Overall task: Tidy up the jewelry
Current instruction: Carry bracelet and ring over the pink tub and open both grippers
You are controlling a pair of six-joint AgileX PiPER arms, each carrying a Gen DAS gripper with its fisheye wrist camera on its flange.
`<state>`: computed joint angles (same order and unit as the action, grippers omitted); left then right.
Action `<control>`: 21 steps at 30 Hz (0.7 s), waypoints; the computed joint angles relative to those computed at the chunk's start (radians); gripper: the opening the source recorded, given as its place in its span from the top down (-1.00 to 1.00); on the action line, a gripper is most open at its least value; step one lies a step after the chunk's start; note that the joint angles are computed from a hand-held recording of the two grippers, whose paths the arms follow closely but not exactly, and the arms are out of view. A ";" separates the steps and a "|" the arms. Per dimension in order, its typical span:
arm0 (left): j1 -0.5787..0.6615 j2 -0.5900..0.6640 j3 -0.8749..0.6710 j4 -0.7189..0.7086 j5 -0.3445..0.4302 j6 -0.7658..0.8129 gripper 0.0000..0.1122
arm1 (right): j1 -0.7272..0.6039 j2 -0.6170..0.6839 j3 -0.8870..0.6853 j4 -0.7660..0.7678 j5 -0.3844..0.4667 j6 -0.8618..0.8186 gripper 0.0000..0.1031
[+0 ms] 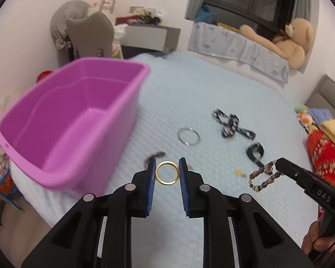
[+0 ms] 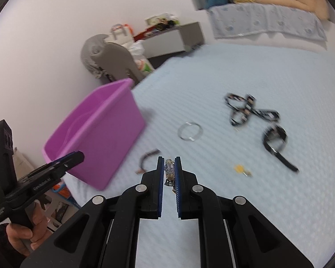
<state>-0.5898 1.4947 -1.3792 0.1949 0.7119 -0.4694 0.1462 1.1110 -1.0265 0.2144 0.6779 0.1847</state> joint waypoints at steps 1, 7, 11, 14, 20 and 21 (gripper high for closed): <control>0.013 0.000 -0.012 -0.004 0.006 0.010 0.63 | 0.023 0.024 -0.039 -0.014 0.002 0.016 0.82; 0.162 0.014 -0.131 -0.099 0.066 0.158 0.63 | 0.145 0.222 -0.334 -0.043 0.017 0.041 0.82; 0.266 0.049 -0.235 -0.149 0.116 0.245 0.63 | 0.214 0.376 -0.553 -0.054 0.041 0.049 0.82; 0.339 0.088 -0.322 -0.174 0.146 0.285 0.63 | 0.247 0.505 -0.751 -0.042 0.094 0.036 0.82; 0.456 0.196 -0.483 -0.231 0.216 0.332 0.63 | 0.293 0.839 -1.291 -0.024 0.310 0.028 0.82; 0.468 0.216 -0.502 -0.231 0.225 0.334 0.63 | 0.298 0.899 -1.391 -0.025 0.358 0.034 0.82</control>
